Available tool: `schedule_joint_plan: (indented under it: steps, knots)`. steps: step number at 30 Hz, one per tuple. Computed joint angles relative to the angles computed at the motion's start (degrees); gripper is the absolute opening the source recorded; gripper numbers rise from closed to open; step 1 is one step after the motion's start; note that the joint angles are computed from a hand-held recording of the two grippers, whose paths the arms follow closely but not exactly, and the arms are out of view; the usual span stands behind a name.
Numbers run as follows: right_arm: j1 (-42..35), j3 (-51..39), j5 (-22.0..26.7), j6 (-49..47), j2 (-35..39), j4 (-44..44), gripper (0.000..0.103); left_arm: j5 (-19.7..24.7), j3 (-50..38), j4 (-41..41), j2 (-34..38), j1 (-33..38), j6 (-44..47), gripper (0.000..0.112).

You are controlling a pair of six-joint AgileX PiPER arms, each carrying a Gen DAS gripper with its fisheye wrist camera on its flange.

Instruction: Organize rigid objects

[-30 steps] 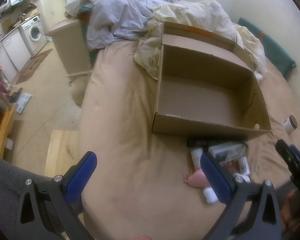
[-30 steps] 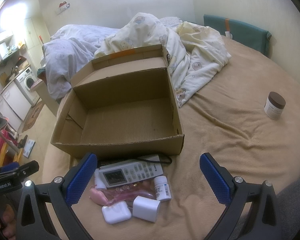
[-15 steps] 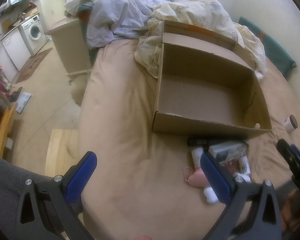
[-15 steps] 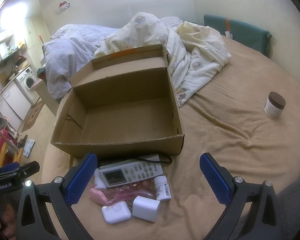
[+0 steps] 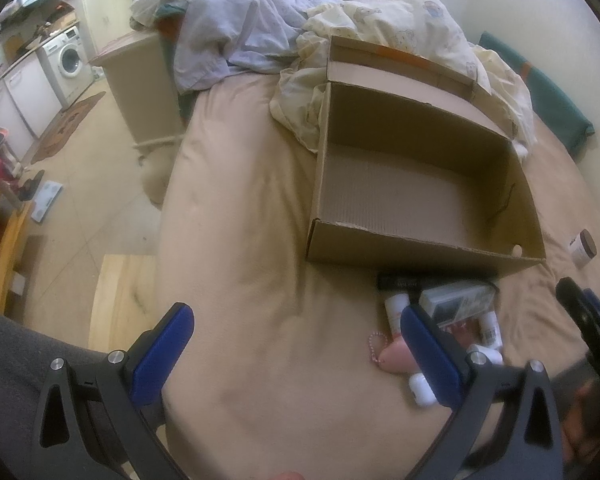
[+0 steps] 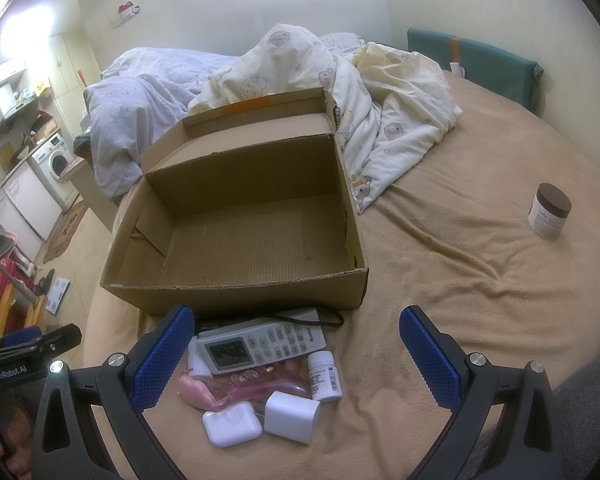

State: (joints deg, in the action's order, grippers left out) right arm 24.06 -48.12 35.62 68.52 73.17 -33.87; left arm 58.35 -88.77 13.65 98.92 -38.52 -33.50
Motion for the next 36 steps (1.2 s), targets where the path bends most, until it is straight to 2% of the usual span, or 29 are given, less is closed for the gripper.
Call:
schedule_joint_plan:
  steps: [27,36]
  knots:
    - [-0.15,0.78,-0.67,0.26,0.12,-0.23,0.103,-0.61,-0.50,-0.37,1.76,0.49,1.47,0.103]
    - [0.17,1.90,-1.41,0.51,-0.22,0.32,0.103,1.73,-1.77,-2.51,4.15,0.42,4.17,0.103]
